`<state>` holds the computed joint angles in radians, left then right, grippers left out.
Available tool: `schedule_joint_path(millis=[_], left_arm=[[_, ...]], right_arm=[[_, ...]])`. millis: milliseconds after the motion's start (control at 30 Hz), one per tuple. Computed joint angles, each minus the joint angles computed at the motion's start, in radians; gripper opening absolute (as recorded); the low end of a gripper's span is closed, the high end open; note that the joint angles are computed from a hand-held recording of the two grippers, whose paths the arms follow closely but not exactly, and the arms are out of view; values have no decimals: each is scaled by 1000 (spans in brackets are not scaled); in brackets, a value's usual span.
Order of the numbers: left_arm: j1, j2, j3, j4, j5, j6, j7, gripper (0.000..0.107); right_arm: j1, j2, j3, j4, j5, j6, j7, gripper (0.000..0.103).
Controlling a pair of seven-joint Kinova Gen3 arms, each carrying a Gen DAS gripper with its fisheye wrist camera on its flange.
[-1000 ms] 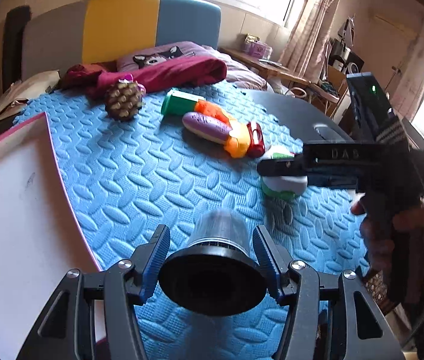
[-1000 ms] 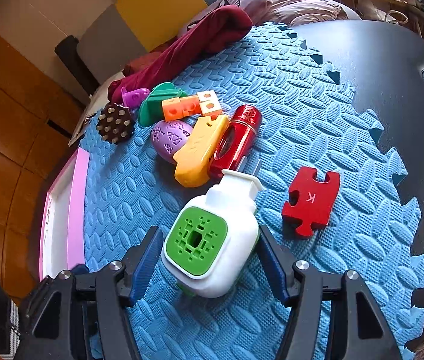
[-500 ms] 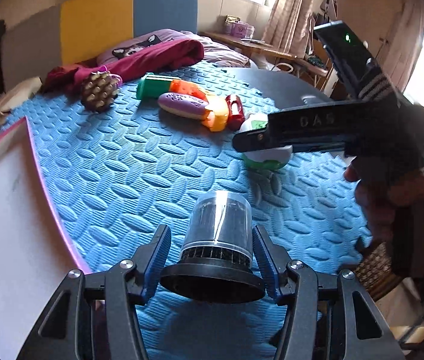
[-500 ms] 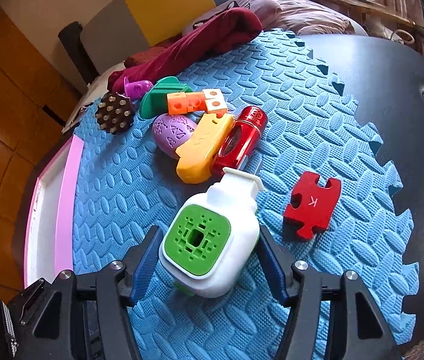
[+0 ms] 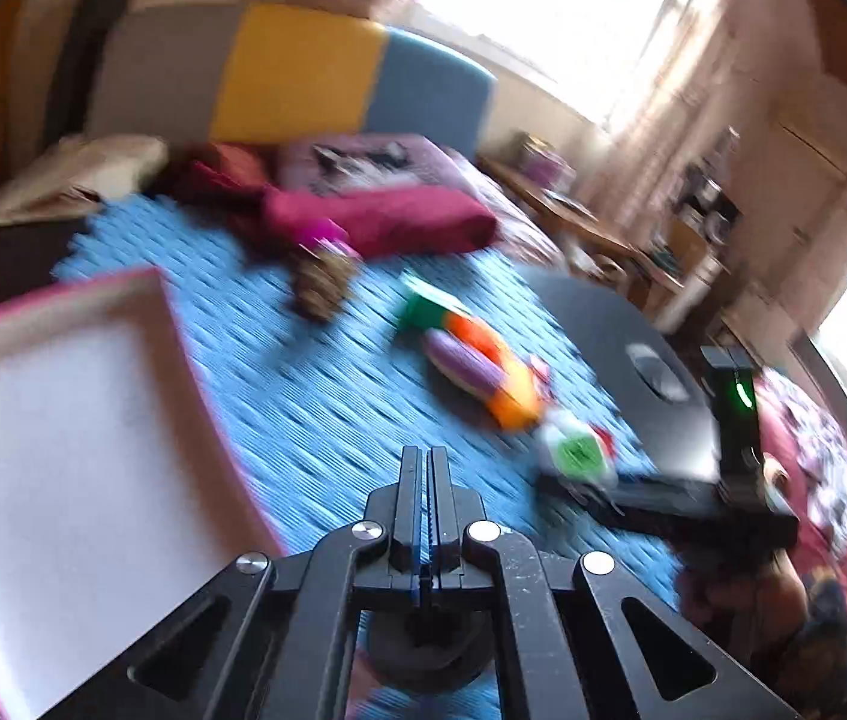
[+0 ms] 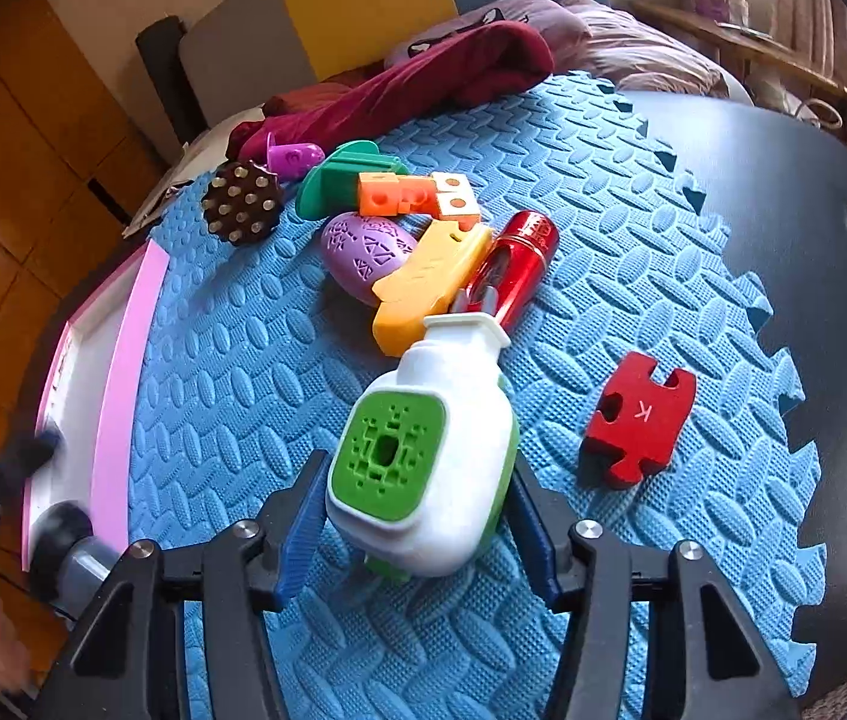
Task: Organize rigid objects
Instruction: 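Carry the cup into the pink-rimmed tray and release it with the left tool while the right holds the bottle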
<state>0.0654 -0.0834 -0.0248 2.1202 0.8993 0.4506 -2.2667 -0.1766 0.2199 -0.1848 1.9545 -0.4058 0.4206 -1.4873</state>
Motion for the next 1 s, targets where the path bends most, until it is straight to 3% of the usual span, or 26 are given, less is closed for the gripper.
schedule_joint_path(millis=[167,233,300,333,367,467,700,767,900,1000], left_arm=[[-32,38,15,-45,-168,-47,182,1],[-52,28,46,-44,-218,-52,205,3],[-41,39,45,-62,-223,-1,175,26],[-17,38,17,-69,-201,39,159,47],[-8,35,8,-69,-171,63,128,57],[-6,51,36,-91,-167,124,133,60],[52,144,130,-177,-325,180,349,60],[95,181,121,-203,-371,181,410,60],[69,235,172,-224,-348,181,401,60],[90,252,184,-227,-377,141,405,60]], right_arm=[[-23,0,13,2,33,-11,-30,55],[-13,1,5,1,25,-9,-23,55],[-6,3,2,-1,20,-7,-16,55],[-5,4,1,-2,19,-7,-15,55],[-4,4,0,-2,17,-8,-13,55],[2,6,-3,-4,8,-6,-7,55],[19,-3,3,9,-27,-11,-11,55],[6,-4,20,10,-14,-13,-36,55],[74,1,-16,16,-138,-6,64,55],[213,15,-121,21,-260,10,158,55]])
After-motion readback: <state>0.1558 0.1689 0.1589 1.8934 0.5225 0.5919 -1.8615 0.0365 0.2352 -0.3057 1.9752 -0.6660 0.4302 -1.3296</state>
